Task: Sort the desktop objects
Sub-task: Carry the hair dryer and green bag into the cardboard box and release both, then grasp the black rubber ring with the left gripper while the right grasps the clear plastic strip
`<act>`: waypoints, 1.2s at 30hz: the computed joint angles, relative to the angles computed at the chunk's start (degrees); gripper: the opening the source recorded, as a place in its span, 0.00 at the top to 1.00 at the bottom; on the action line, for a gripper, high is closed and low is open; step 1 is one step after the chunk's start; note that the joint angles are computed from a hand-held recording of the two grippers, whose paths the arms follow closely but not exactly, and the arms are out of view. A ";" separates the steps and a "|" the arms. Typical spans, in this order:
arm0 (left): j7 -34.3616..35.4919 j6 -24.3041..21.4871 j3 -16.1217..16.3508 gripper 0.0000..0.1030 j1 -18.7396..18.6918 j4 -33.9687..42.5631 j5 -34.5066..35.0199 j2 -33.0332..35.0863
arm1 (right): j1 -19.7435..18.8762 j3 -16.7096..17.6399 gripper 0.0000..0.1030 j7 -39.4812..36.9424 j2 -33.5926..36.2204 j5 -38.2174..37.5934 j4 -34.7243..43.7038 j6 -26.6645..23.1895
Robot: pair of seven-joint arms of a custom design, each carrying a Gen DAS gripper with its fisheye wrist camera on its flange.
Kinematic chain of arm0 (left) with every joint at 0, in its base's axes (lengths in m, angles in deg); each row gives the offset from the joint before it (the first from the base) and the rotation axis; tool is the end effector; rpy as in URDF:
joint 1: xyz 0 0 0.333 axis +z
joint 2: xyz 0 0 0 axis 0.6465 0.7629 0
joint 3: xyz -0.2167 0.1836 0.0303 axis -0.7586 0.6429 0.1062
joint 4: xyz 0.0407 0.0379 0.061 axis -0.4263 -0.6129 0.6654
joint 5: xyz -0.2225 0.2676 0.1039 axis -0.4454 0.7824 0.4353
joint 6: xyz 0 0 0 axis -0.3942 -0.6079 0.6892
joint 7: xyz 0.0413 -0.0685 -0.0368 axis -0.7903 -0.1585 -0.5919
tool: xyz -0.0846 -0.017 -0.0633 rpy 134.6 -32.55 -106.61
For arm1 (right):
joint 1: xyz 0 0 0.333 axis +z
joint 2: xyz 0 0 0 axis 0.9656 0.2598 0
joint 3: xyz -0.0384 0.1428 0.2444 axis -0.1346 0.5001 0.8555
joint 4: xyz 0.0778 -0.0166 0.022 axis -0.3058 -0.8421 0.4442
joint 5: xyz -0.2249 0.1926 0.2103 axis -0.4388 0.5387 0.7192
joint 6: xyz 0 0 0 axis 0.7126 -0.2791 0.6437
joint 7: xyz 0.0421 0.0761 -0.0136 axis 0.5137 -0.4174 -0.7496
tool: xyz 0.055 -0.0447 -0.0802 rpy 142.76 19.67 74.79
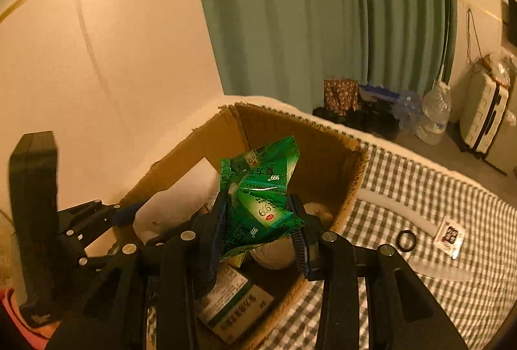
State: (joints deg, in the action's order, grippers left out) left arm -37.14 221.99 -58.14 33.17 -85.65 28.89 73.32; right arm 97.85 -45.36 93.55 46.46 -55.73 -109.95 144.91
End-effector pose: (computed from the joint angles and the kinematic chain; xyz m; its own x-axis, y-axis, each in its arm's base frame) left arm 0.4815 -0.2090 0.5852 0.2513 -0.9679 -0.0022 -0.7144 -0.1839 -0.6752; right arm 0.5418 0.3671 0.5640 0.6451 -0.7462 -0.1645 -0.5757 -0.3331 -0.7467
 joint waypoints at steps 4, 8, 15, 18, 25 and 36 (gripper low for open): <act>-0.90 -1.88 -0.08 0.15 -0.06 0.53 0.32 0.29 | -0.03 0.26 0.21 2.45 1.06 0.92 1.02 5.76; -0.56 -2.95 -0.34 0.12 -0.52 0.41 -0.43 -1.01 | -0.50 0.11 0.21 1.58 -1.58 -0.52 -1.23 8.95; -1.81 -4.24 -2.93 0.04 -1.53 2.88 0.19 -2.91 | -3.43 -1.71 0.21 -3.60 -12.41 6.59 -12.81 10.84; -5.20 -7.34 -4.98 0.00 -2.28 6.40 1.53 -1.69 | -2.99 -4.98 0.21 -4.74 -17.78 8.37 -18.85 11.21; -15.94 -12.91 -8.28 0.00 -9.12 16.29 8.22 7.79 | -1.37 -11.64 0.21 -4.37 -31.54 6.00 -37.49 15.09; -17.77 -17.15 -4.99 0.00 -21.59 28.77 12.89 23.69 | 4.01 -26.36 0.21 -4.63 -37.56 1.94 -48.14 18.16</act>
State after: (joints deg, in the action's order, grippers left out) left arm -54.91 204.84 -63.13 11.58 -56.88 41.78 97.02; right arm 101.86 -71.71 88.92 8.90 -53.79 -158.09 163.07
